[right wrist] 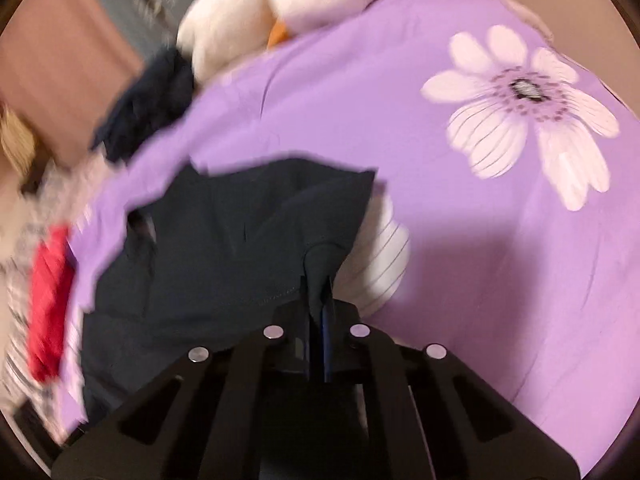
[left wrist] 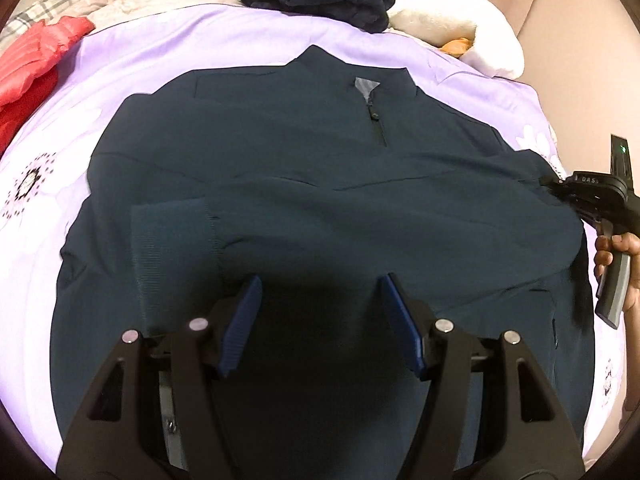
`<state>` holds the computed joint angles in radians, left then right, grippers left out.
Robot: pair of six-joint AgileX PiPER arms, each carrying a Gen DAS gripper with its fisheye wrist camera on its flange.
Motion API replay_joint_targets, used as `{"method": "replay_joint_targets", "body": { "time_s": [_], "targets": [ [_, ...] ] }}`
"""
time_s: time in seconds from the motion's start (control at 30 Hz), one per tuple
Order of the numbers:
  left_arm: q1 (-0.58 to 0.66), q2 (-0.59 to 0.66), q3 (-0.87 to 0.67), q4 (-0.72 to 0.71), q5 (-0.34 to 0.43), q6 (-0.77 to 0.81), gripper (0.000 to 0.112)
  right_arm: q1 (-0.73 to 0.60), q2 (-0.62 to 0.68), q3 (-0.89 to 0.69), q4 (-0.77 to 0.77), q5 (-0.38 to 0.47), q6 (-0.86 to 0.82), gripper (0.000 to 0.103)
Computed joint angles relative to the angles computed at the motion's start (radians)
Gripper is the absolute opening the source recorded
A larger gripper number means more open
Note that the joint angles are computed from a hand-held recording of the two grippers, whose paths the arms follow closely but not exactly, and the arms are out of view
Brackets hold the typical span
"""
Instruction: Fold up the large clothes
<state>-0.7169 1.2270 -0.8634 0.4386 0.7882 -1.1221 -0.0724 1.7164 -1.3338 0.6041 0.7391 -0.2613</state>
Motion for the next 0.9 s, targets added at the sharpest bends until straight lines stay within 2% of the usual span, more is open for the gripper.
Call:
{"method": "replay_joint_targets", "body": {
  "time_s": [0.03, 0.13, 0.2, 0.23, 0.3, 0.4, 0.47, 0.53, 0.7, 0.77, 0.83, 0.9],
  "targets": [
    [0.013, 0.014, -0.008, -0.016, -0.008, 0.028, 0.064, -0.014, 0.004, 0.005, -0.015, -0.010, 0.028, 0.004],
    [0.036, 0.072, -0.038, -0.020, 0.014, 0.058, 0.064, 0.011, 0.051, -0.025, -0.118, 0.031, 0.098, 0.006],
    [0.041, 0.069, -0.037, -0.022, 0.015, 0.062, 0.064, 0.021, 0.037, -0.012, -0.124, 0.032, 0.101, 0.022],
    [0.040, 0.061, -0.035, -0.019, 0.020, 0.062, 0.064, 0.010, 0.018, 0.004, -0.080, 0.030, 0.066, 0.027],
    [0.027, 0.043, -0.035, -0.003, 0.043, 0.040, 0.064, 0.009, -0.049, 0.046, -0.084, -0.020, 0.039, 0.038],
    [-0.022, 0.001, -0.048, 0.070, 0.085, -0.049, 0.065, 0.039, -0.162, 0.115, -0.140, -0.103, -0.026, 0.041],
    [-0.073, -0.006, -0.069, 0.144, 0.116, -0.124, 0.073, 0.038, -0.240, 0.181, -0.070, -0.105, -0.188, 0.041],
    [-0.087, 0.016, -0.098, 0.153, 0.095, -0.128, 0.074, 0.075, -0.298, 0.247, -0.056, -0.101, -0.288, 0.041],
    [-0.060, 0.137, -0.144, 0.070, 0.048, -0.050, 0.074, 0.213, -0.310, 0.339, -0.245, -0.150, -0.201, 0.041],
    [-0.039, 0.184, -0.143, 0.054, 0.077, -0.038, 0.073, 0.249, -0.305, 0.369, -0.319, -0.171, -0.137, 0.041],
    [-0.009, 0.177, -0.101, 0.047, 0.068, -0.040, 0.072, 0.241, -0.309, 0.387, -0.312, -0.171, -0.148, 0.041],
    [0.032, 0.119, -0.037, 0.019, 0.008, -0.018, 0.064, 0.221, -0.308, 0.397, -0.283, -0.167, -0.172, 0.041]
  ]
}}
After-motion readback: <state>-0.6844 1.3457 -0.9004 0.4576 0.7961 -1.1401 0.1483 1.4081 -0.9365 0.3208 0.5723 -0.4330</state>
